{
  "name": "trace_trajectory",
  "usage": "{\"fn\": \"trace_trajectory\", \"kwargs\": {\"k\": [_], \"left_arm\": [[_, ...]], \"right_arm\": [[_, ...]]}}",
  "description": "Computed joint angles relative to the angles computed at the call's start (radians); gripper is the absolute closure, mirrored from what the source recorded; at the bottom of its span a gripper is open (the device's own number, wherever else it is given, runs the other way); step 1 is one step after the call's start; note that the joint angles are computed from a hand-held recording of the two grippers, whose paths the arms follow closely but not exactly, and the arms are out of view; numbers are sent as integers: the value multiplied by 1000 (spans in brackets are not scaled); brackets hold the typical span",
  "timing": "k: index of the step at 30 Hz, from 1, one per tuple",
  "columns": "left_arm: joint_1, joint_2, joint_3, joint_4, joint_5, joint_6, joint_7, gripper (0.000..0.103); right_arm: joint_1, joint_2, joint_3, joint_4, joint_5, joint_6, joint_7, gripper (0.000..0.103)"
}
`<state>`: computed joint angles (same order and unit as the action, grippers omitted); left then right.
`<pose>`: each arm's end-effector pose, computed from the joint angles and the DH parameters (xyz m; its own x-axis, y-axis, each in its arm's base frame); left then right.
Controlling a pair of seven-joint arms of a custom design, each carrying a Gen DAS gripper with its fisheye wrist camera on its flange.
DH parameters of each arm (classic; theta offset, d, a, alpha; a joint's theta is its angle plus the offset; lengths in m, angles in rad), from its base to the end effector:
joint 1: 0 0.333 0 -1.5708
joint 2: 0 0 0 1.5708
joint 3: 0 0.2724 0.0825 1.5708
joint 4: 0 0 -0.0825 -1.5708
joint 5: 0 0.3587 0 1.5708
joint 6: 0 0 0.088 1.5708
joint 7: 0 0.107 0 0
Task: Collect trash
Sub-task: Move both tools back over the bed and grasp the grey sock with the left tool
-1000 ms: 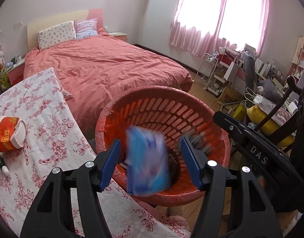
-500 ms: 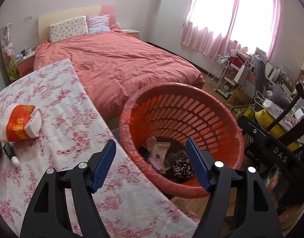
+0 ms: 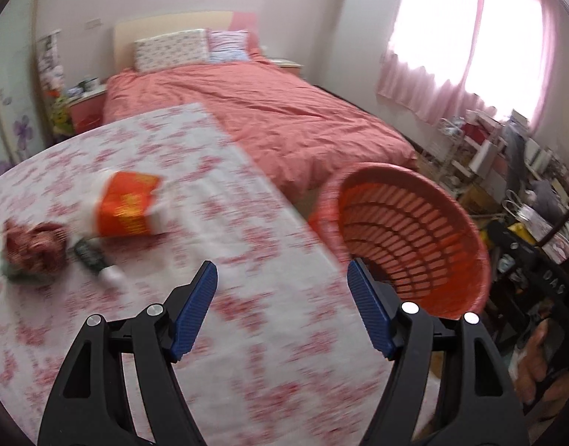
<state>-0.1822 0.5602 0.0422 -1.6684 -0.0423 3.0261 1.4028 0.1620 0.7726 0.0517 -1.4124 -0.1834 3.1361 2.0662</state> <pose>0.6800 -0.0976 0.3544 -0.0026 -0.9914 0.1306 -0.7043 -0.0909 -0.7040 0.7098 0.1592 0.3405 0.0109 -0.9589 -0.2836 -0.6072 0.2190 -0.7638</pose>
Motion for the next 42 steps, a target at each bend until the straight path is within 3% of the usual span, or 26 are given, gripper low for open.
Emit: {"fn": "trace_trajectory", "kwargs": {"k": [7,18,21,24,27,32,34,37,42], "left_arm": [[-49,-85,160,-143,54,20,-142,31],[-25,-171,304,-295,132,64,-338,31],[55,-157,246,-268,94,52,-339,31],[165,-123,139,-202,32,23,-283,31],[196,-78,109,-135,4,-9,-265,33],[274,-24,34,-55,-63,-75,-220,50],[302,-14,5,-46,-94,-82,-197,65],[305,-23,5,-66,-107,-65,-174,84],[237,-82,90,-157,-50,-8,-182,92]], "right_arm": [[15,14,53,38,-5,-42,-63,62],[90,71,82,138,13,-112,-174,62],[104,93,87,176,25,-136,-197,62],[123,117,83,218,35,-161,-213,62],[140,139,77,257,42,-186,-229,62],[160,160,69,293,52,-213,-250,62],[168,167,64,305,53,-222,-255,62],[173,177,66,322,59,-234,-268,62],[184,195,74,357,69,-252,-295,62]]}}
